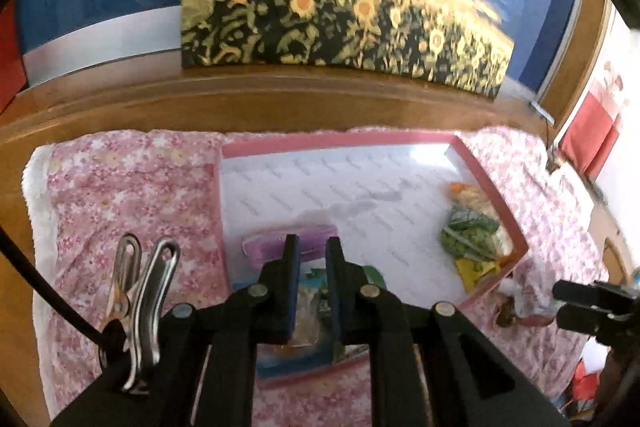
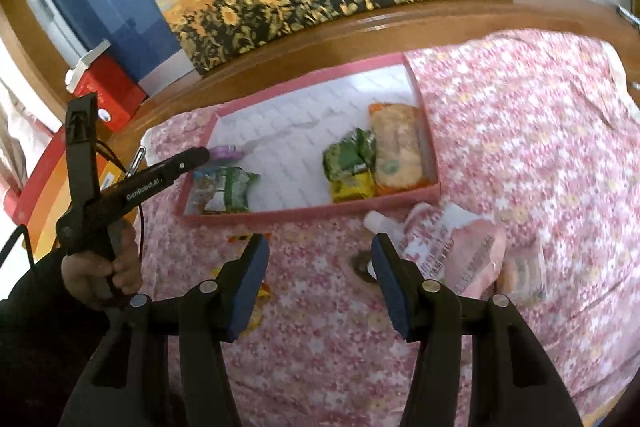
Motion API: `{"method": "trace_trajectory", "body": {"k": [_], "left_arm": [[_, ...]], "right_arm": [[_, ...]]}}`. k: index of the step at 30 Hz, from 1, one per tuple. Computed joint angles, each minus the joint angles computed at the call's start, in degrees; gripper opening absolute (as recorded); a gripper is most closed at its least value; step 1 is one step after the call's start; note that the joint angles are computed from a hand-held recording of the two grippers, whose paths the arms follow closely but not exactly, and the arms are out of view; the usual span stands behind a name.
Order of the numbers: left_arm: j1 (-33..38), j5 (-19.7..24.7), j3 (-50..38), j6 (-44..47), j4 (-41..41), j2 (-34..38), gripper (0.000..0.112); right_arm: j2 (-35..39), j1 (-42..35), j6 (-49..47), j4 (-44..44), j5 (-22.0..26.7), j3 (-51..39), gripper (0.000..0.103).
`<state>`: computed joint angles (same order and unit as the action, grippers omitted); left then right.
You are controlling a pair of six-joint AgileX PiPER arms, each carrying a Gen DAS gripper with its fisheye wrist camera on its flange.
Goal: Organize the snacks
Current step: 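Withdraw both tools from the tray toward the remaining snacks, then grasp the yellow-rimmed round pouch with left tool while right grasps a clear barcode packet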
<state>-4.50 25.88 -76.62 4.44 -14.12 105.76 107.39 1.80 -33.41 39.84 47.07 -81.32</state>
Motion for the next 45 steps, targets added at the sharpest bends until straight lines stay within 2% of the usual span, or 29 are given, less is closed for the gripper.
{"method": "trace_trajectory", "body": {"k": [2, 6, 11, 15, 20, 21, 23, 25, 28, 31, 35, 36, 38, 40, 43, 45], "left_arm": [[0.3, 1.2, 0.0, 1.2, -1.2, 0.9, 0.013], [1.6, -1.1, 3.4, 5.9, -8.5, -1.2, 0.013], [2.8, 1.6, 1.2, 6.3, -8.8, -3.7, 0.014], [3.5, 1.6, 6.3, 7.7, -10.9, -9.1, 0.017], [2.6, 1.8, 15.0, 5.5, -9.5, -15.5, 0.019], [2.1, 1.8, 16.9, 4.5, -8.8, -16.7, 0.019], [1.3, 2.1, 19.1, 3.1, -8.3, -17.8, 0.019], [1.1, 2.6, 21.2, 3.2, -9.3, -19.0, 0.019], [0.7, 3.7, 24.0, 5.5, -12.0, -20.7, 0.019], [-0.4, 4.8, 26.3, 7.9, -15.1, -21.5, 0.019], [-3.2, 5.7, 27.7, 7.9, -15.7, -21.0, 0.019], [-4.5, 6.1, 27.4, 7.6, -15.0, -20.6, 0.021], [-7.1, 6.6, 26.5, 5.1, -11.5, -20.1, 0.039], [-10.0, 6.9, 24.8, 2.6, -7.8, -19.2, 0.048], [-12.2, 5.7, 23.2, 3.4, -7.2, -18.1, 0.048], [-13.6, 4.0, 22.0, 1.3, -5.1, -16.8, 0.048]], "right_arm": [[0.8, -0.2, 0.5, -0.8, 0.5, -0.9, 0.055], [2.7, -0.4, 1.2, -1.8, 0.8, -3.7, 0.055], [6.5, 0.0, 2.6, -3.0, 2.6, -8.9, 0.055], [7.3, -0.1, 1.5, -2.2, 3.4, -9.9, 0.055], [3.7, -0.5, -5.5, 0.2, 0.7, -5.1, 0.053], [2.3, -0.4, -7.2, 0.3, -0.3, -3.3, 0.05], [-0.4, 0.9, -6.9, -3.2, -3.1, 0.3, 0.036], [-3.0, 2.0, -6.2, -6.2, -5.9, 4.2, 0.033], [-3.0, 2.0, -8.1, -5.6, -2.6, 5.7, 0.033], [-3.7, 2.6, -9.2, -6.2, -2.3, 8.9, 0.033], [-2.1, 3.8, -7.3, -11.1, -1.6, 12.1, 0.034], [-2.9, 3.2, -9.8, -9.1, -3.5, 14.1, 0.034], [-3.5, 1.7, -16.4, -3.7, -5.7, 16.9, 0.036], [-3.7, 2.2, -17.9, -3.9, -7.0, 17.7, 0.037], [-4.7, 3.5, -19.6, -4.5, -9.6, 19.6, 0.042], [-5.0, 3.4, -22.8, -1.9, -10.4, 20.9, 0.049]]}}
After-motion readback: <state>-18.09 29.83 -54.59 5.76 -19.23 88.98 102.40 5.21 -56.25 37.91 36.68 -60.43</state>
